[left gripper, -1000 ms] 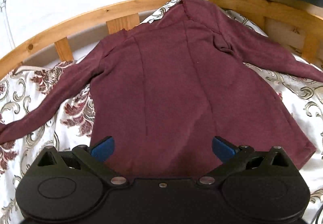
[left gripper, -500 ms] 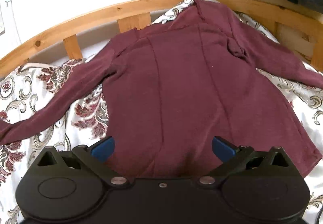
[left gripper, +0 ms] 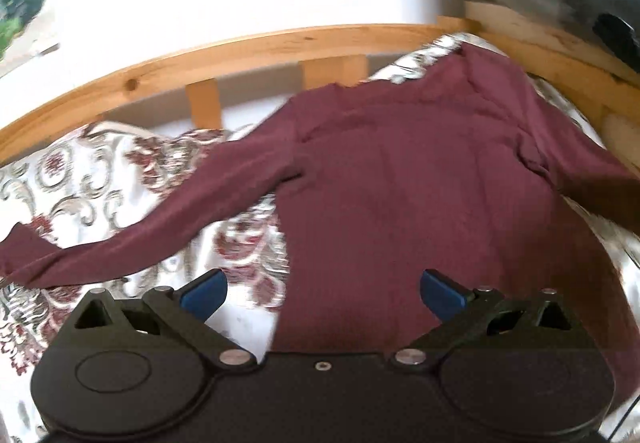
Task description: Fold small clothes
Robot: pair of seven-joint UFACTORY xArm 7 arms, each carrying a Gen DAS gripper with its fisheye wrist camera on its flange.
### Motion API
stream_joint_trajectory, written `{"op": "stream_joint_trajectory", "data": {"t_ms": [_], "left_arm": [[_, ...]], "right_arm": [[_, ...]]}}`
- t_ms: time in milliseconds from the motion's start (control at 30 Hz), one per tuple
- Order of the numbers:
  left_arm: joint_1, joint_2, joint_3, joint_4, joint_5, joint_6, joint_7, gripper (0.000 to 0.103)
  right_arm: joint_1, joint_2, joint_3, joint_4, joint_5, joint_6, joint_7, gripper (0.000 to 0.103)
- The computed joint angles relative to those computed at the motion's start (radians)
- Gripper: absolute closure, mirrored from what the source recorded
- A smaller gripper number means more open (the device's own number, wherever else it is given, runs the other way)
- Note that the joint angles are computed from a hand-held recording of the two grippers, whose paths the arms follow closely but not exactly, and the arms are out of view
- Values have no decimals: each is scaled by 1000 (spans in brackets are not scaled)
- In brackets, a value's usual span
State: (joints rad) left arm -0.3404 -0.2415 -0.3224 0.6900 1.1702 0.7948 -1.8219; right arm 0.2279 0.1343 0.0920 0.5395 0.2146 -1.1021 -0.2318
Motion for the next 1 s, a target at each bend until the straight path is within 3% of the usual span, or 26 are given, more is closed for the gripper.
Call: {"op": "stream_joint_trajectory", "data": {"t_ms": [167,367,600,633,700,733,767,833,1000], "left_arm": [[25,-67,12,-57,-28,9,-32,1],[58,-151,-3,-134,-87,4,-44,1],[88,-175,-40,-168,-137,18,-57,1],[92,-171,-42,-165,-138,17,-59,1],[99,-164,-48,-160,-123,11,-75,1],[103,-159,-51,-156,-113,9,-84,1],[105,-152,-53,-150,-103,10,-94,1],[110,-135,-55,-138,-75,5,-126,1],[101,-42,-47,-91,27,-2,-218,1]], "right_arm": [[86,3,58,-36,-119,-56,-99,97],[111,-12,73,-100,-284,-12,-77,97],[89,-18,63,-97,-427,151,-55,95],[82,-14,62,-96,-457,165,-34,92],[59,-21,56,-102,-528,194,24,67],[38,-28,49,-105,-592,202,72,49],[15,-36,40,-110,-658,208,122,41],[-10,-50,29,-118,-717,222,166,37],[-57,-62,-5,-134,-678,218,191,19]]}}
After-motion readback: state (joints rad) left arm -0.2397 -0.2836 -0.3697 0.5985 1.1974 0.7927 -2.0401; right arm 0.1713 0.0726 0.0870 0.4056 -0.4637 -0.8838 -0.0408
